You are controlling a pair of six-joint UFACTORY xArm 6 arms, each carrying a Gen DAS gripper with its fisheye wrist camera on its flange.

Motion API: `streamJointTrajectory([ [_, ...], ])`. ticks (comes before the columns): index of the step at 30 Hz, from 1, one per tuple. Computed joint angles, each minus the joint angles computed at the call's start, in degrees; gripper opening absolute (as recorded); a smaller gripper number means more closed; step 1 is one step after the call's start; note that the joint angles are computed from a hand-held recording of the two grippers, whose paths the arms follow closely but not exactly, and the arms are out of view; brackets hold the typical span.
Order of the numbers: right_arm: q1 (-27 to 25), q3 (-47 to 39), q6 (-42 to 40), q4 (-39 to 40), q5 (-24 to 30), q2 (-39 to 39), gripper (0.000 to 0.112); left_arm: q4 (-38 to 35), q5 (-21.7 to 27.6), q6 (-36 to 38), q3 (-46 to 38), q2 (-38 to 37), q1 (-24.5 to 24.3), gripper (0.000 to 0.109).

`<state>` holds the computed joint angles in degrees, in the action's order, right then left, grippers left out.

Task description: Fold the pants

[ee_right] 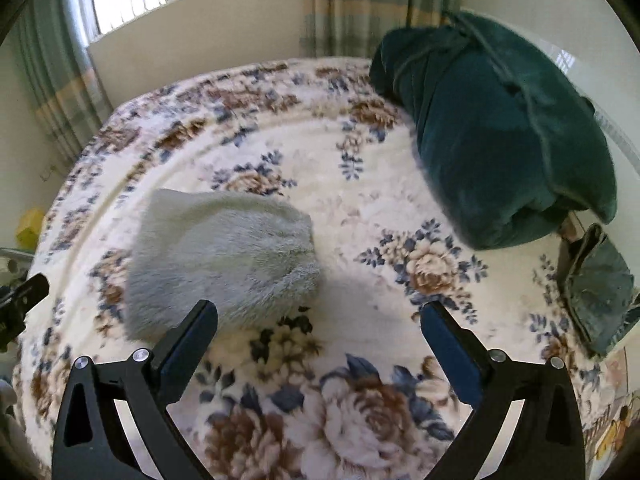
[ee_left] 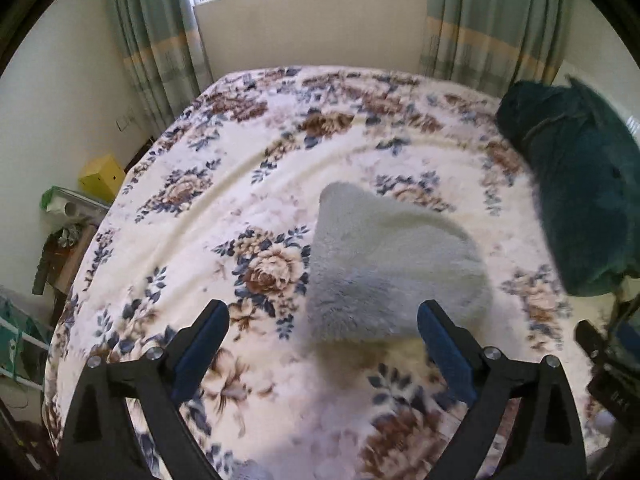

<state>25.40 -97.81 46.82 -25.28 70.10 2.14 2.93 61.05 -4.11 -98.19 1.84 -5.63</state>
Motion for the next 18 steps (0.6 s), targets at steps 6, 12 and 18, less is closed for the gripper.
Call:
streamJointTrajectory([
  [6,7.03,-3.53,-0.43,-2.84,9.55,-8.62,0.103,3.19,5.24,-1.65,2.64,-11.39,-2.51,0.096],
  [12,18.02,-13.35,-0.27,-7.46,22.47,-13.05,0.103,6.79,14.24,-3.45,1.94,-21.01,-6.19,0.096],
  [18,34.88,-36.07,-3.81,-19.71,39.23,-6.71,0.103,9.48,25.45,-5.76,-7.31,-23.63,-10.78,0.096],
])
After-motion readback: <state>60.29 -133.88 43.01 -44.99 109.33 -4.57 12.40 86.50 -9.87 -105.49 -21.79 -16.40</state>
